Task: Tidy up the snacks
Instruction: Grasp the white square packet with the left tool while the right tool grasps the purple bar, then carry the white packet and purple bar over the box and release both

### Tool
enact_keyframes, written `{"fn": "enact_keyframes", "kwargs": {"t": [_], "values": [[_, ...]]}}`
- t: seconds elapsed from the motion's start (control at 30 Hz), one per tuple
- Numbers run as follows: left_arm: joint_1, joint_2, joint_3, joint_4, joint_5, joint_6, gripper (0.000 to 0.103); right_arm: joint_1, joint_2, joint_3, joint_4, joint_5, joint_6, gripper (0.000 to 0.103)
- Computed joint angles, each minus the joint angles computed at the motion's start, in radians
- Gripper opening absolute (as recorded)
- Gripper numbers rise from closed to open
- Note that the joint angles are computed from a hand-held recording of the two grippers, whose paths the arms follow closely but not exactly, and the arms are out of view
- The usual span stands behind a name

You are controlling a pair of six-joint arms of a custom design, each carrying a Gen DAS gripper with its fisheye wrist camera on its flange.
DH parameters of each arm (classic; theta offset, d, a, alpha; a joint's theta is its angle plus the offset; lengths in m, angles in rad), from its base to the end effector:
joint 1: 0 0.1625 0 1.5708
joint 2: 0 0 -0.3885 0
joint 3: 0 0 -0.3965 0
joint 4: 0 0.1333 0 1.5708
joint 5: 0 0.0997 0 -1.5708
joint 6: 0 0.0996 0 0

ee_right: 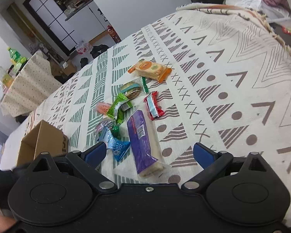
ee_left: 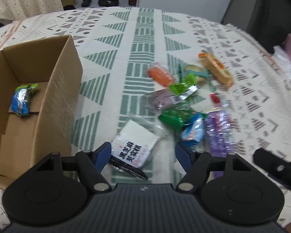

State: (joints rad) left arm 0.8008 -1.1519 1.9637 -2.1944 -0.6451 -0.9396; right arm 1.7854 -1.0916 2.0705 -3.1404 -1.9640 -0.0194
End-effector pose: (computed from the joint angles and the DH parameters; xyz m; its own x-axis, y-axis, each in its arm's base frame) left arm -0.2075 -0.5198 0.1523 -0.7454 -0.2590 -0.6142 0.1391 0.8407 -0.5233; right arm 0.2068 -0.5019 0.1573 -0.9443 -0.0040 0.3290 -0.1952 0.8116 -0.5507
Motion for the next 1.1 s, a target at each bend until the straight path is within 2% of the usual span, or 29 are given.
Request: {"fn": "enact_keyframes", "kwargs": {"t": [0.1,0.2,0.33,0.53,0.6,0.63,0.73,0.8,0.83,0.9,1.1], "values": [[0.012,0.027,-0.023,0.053,0.017,-0.024,0.072,-0.012,0.015,-0.011,0.002,0.011,0.0,0.096],[0.004,0.056,-0.042,0.147,0.094,-0.047,0.072,-0.022,0.027,-0.017,0.002,0.029,-0.013,0.096],[0.029,0.07,-0.062,0.153,0.047,-0.048,0.072,-0.033,0.045,-0.033,0.02,0.037,-0.02,0.096],[0.045,0.083,-0.077,0.184,0.056,-0.073,0.072,-0.04,0.075,-0.057,0.046,0.039,-0.041,0.094],[0.051,0.081,-0.078,0.178,0.05,-0.082,0.073,-0.041,0.08,-0.064,0.062,0.041,-0.045,0.09],[0.052,0.082,-0.079,0.176,0.049,-0.083,0.073,-0.043,0.081,-0.066,0.069,0.046,-0.047,0.084],[0.051,0.084,-0.079,0.171,0.047,-0.072,0.072,-0.05,0.078,-0.072,0.116,0.059,-0.035,0.062],[0.051,0.078,-0.073,0.138,0.023,-0.046,0.064,-0.048,0.081,-0.074,0.123,0.043,-0.032,0.048],[0.048,0.077,-0.07,0.126,0.015,-0.033,0.061,-0.049,0.079,-0.074,0.127,0.044,-0.029,0.037],[0.047,0.074,-0.058,0.079,-0.011,0.007,0.054,-0.056,0.071,-0.07,0.139,0.056,-0.012,0.035],[0.046,0.052,-0.026,-0.013,-0.084,0.047,0.049,-0.045,0.064,-0.064,0.141,0.029,-0.006,0.034]]}}
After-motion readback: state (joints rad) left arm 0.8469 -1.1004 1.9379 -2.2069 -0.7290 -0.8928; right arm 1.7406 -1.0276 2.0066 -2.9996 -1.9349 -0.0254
